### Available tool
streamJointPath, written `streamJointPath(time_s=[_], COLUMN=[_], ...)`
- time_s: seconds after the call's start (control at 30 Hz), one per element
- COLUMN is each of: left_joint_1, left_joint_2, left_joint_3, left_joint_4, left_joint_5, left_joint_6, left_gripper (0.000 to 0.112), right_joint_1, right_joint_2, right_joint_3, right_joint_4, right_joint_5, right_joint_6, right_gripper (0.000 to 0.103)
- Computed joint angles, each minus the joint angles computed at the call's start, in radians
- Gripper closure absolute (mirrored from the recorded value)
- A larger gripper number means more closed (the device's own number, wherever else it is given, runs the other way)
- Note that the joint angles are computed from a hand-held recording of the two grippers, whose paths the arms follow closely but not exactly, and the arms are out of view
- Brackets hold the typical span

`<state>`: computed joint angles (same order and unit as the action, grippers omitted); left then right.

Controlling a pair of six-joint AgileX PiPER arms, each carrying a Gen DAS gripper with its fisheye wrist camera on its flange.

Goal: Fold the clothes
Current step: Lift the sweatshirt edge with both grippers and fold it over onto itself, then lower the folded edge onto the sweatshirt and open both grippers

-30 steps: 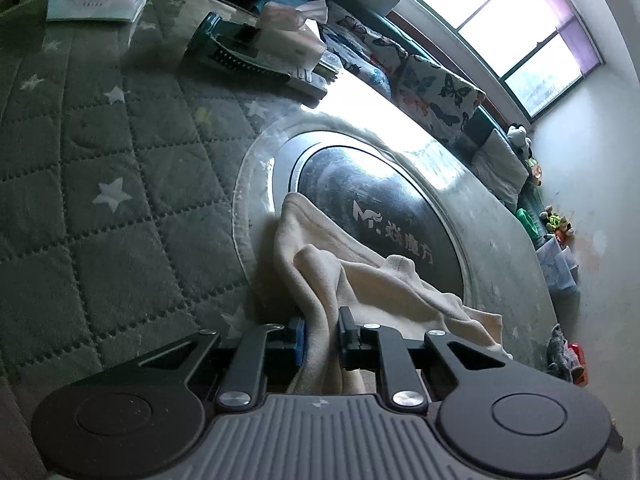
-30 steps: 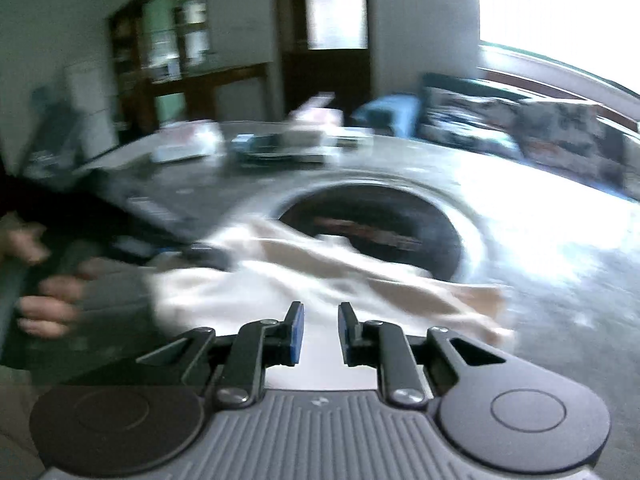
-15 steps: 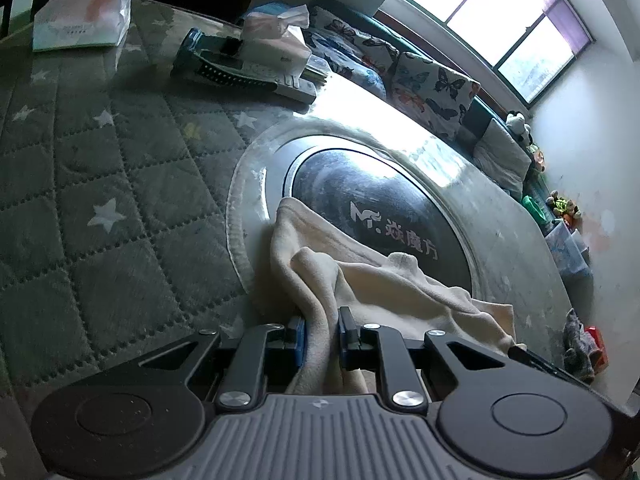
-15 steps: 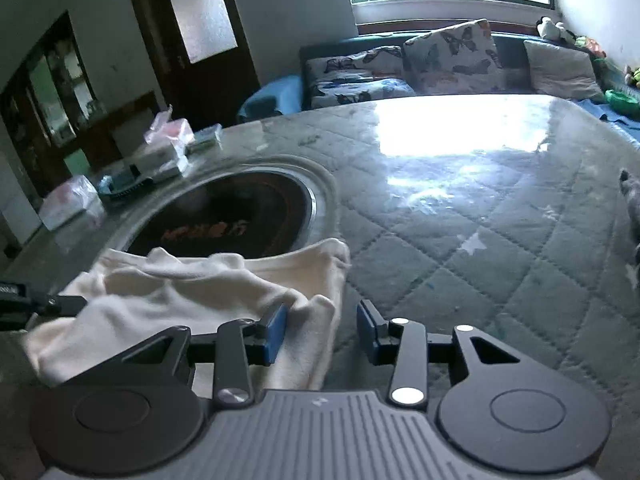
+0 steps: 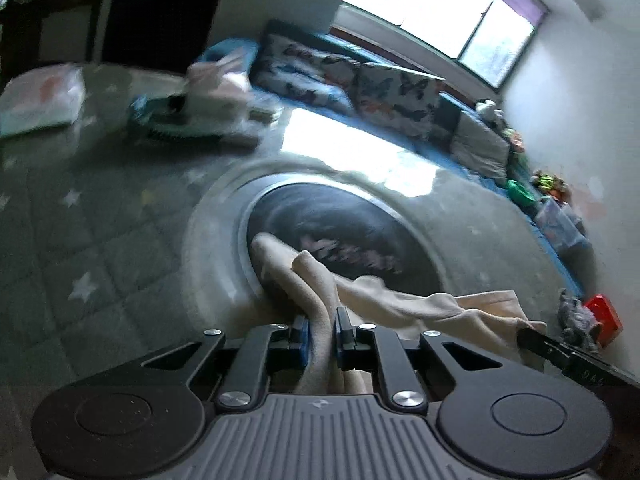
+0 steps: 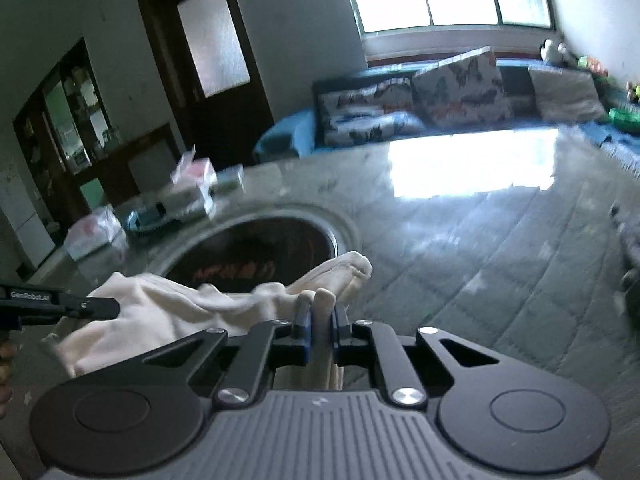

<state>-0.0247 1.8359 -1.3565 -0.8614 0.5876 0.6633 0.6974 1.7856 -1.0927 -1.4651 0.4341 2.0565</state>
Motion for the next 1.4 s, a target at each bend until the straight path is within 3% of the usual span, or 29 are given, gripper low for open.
streamJointPath(time_s=[0.23,0.47,0.77,1.1,1.27,1.4], left_joint_1=[-0.129,-0.264,-0.386,-0.432,-0.442,-0.453], left_joint_2=[0.044,0.152,0.317,0.427,0.43,0.417], left_joint_3=[-0.113,-0.298,-0.544,-0.669,-0.66,-0.656], left_joint_4=[0.072,0.212,0.371,0.508,0.569,0.65], left_joint_5=[-0.012,-0.005,0.059,0.136,0.141,0.129], left_joint_6=[-0.103,-0.261,-0.429,-0.505,-0.546,-0.593], left_gripper=[0.1,0.1,0.099,0.098,0.093,0.067], right_joint_1=[-0.003,-0.066,-0.157,-0.23,-0.249,-0.25], right_joint_2=[-0.104,-0.165,-0.186,-0.116,-0.111,-0.112], right_joint_3=[0.033,0.078,0.146,0.167,0.17,0.163], right_joint_4=[0.076,0.094,0.083,0.148,0.159,0.144], right_joint_5=[0.149,0.228,0.268,0.266,0.25,0.216], right_joint_6=[-0.122,-0.157,-0.116,-0.14,-0.147,-0.147], right_gripper=[0.096,0.096,0.096,0.096,0.095,0.094])
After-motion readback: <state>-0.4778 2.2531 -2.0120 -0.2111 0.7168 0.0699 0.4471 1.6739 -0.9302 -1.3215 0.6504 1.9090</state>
